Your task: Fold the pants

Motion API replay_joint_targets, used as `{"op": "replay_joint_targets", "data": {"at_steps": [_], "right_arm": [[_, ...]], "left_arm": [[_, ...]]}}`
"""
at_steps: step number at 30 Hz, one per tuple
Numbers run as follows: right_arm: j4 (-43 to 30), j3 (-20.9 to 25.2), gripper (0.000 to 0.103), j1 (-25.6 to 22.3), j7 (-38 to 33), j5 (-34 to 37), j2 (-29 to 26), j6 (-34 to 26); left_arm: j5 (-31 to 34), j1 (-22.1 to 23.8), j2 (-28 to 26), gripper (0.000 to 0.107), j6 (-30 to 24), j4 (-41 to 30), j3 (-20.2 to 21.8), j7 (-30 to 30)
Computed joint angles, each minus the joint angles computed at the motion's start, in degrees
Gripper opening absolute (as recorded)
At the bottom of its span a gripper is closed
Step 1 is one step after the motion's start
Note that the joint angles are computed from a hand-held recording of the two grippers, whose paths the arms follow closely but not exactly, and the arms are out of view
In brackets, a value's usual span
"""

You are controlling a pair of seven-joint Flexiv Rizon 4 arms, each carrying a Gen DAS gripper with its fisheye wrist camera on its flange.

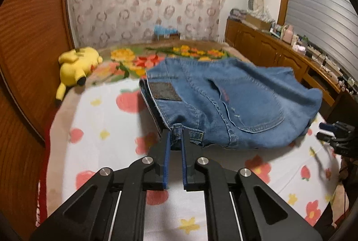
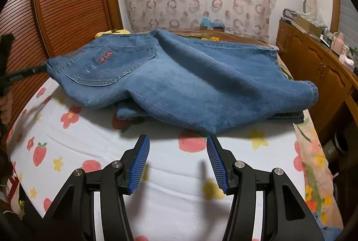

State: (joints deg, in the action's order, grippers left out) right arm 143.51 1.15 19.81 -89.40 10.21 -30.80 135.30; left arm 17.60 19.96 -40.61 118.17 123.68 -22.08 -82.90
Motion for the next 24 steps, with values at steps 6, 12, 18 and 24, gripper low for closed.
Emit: {"op": "replay_joint_targets", "data": {"at_steps": [6, 12, 18, 24], "right_arm": [[-0.52, -0.07, 0.055, -0.80, 0.42, -0.44, -0.52, -0.26], [-0.21, 0.48, 0.055, -1.35, 1.05, -0.77, -0.84, 0.91], [-0.15, 0.85, 0.055, -1.89, 1.76, -1.26, -1.58, 2.41], [-0.08, 0.83, 0.055, -1.75, 2.11, -1.19, -2.27, 3.38]], "left_arm": [[1.95, 0.72, 3.63, 0.009, 4.46, 2.09, 0.62, -2.22], [3.12, 0.30, 6.48, 0.009, 6.67, 2.94, 4.20, -4.93], [4.09, 1.96, 5.99, 0.009, 7.01, 3.68, 6.66, -7.12], [5.71, 4.07, 3.33, 0.009, 5.64, 4.03, 6.44, -7.36]]}}
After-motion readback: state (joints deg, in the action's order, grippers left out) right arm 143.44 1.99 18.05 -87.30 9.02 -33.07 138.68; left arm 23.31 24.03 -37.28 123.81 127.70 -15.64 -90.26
